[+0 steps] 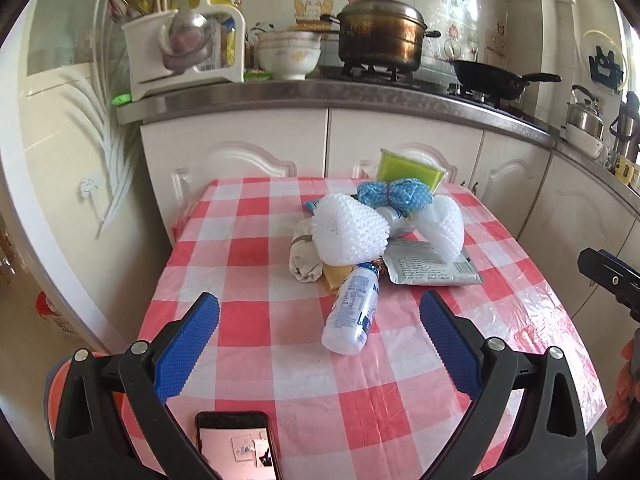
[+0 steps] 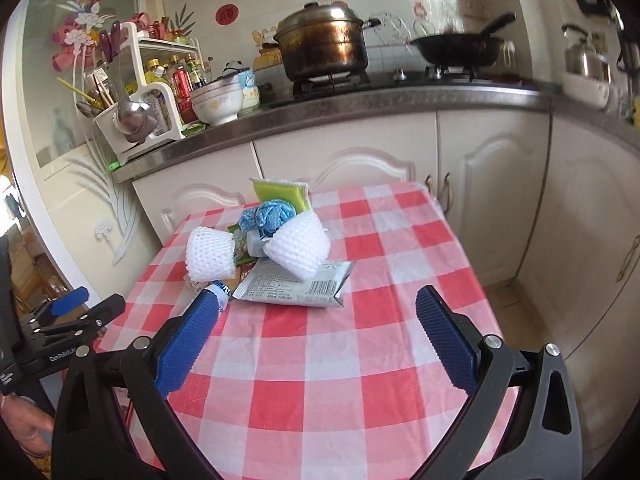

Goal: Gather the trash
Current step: 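Move both tools toward the pile of trash on the table, then grasp the white foam net with the right tool while the left tool grasps another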

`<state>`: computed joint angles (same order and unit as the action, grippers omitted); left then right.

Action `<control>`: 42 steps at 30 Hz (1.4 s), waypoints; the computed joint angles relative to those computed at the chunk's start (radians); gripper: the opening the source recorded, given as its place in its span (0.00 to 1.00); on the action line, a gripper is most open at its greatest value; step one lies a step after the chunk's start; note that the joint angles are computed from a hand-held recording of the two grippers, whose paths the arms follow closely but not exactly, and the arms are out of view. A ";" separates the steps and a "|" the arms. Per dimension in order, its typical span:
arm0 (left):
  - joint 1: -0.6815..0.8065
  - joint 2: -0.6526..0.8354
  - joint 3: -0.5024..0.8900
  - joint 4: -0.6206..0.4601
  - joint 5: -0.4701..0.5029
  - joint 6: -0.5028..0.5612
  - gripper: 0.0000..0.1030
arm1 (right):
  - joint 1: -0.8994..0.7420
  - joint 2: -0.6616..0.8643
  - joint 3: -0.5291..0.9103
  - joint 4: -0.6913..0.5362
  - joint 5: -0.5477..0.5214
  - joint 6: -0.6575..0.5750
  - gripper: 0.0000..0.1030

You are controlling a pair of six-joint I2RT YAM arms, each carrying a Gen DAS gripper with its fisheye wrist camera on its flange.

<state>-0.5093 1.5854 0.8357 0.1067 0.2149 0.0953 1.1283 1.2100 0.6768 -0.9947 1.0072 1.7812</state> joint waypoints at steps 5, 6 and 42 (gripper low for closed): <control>-0.036 0.139 0.123 -0.008 0.020 -0.002 0.96 | -0.205 -0.197 -0.201 0.453 -0.103 -0.411 0.97; -0.046 0.168 0.149 -0.005 0.012 0.001 0.96 | -0.258 -0.214 -0.230 0.539 -0.138 -0.498 0.96; -0.005 0.483 0.514 -0.173 0.215 -0.099 0.27 | -0.846 0.127 -0.402 1.472 -0.779 -0.797 0.49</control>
<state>-0.5142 2.0682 1.3502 -0.0664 0.4298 -0.0038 0.2827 1.3373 0.2751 0.4770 0.2287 0.9847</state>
